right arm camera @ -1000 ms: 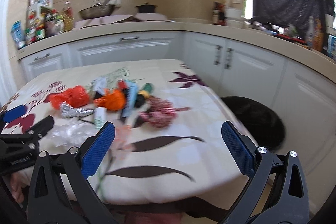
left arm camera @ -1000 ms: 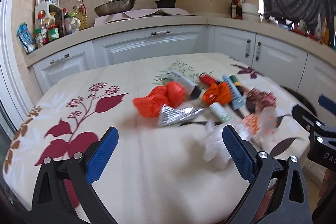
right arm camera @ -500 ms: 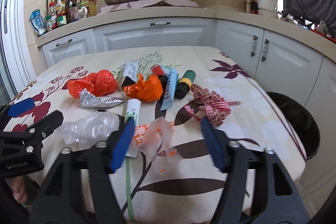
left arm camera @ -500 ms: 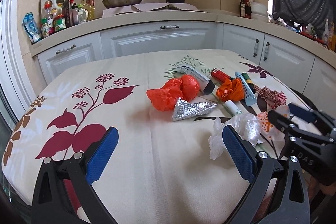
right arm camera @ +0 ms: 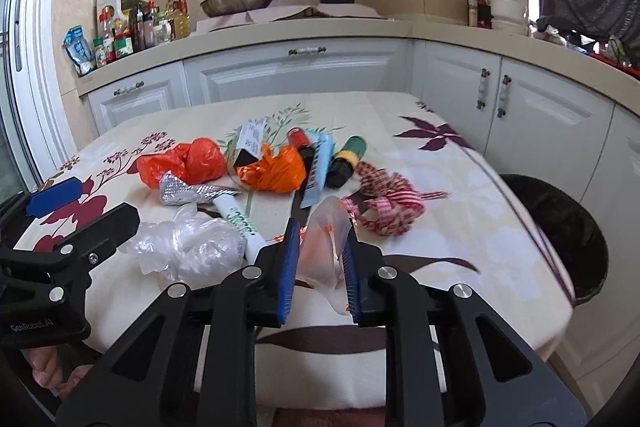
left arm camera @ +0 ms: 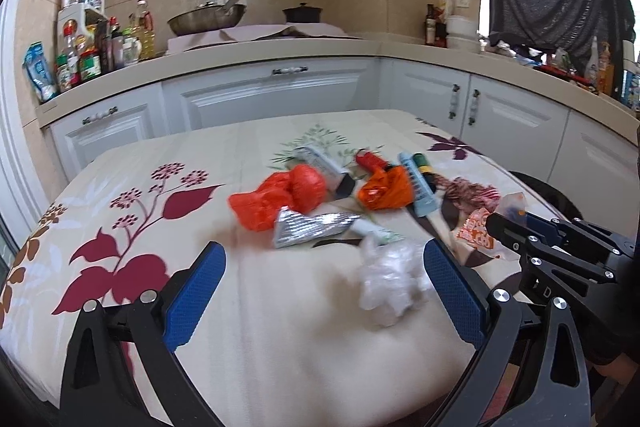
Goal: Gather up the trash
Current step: 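Grasp the clear plastic bag with orange dots using the right tool, then grasp the crumpled clear plastic bag with the left tool while the right tool holds its bag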
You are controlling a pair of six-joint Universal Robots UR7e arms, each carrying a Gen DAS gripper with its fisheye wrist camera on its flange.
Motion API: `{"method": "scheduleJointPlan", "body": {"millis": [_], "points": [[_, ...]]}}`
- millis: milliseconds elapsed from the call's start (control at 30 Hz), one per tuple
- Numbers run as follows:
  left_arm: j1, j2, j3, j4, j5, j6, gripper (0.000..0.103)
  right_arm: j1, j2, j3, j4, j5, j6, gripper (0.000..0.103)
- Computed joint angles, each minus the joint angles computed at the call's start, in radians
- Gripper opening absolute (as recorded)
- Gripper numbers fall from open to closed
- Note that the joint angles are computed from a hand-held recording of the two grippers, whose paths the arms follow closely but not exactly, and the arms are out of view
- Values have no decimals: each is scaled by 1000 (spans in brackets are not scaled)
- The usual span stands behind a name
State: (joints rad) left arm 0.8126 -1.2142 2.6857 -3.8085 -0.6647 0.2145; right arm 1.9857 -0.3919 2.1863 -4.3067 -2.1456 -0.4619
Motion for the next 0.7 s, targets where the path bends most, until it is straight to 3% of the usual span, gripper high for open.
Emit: {"method": "scheduleJointPlan", "body": {"millis": [200, 533, 567, 600, 633, 700], "points": [[12, 60, -19, 39, -37, -24, 97, -26, -13, 49, -61, 1, 14, 20], [21, 164, -54, -21, 30, -20, 95, -57, -8, 78, -114, 4, 24, 20], [19, 170, -52, -36, 31, -10, 91, -58, -8, 78, -115, 3, 24, 20], [20, 172, -52, -43, 26, -2, 77, -60, -8, 78, -115, 3, 25, 20], [20, 170, -50, -34, 17, 2, 69, -62, -8, 78, -115, 4, 26, 20], [27, 160, -52, -4, 0, 0, 62, -63, -7, 76, -113, 2, 28, 20]]}}
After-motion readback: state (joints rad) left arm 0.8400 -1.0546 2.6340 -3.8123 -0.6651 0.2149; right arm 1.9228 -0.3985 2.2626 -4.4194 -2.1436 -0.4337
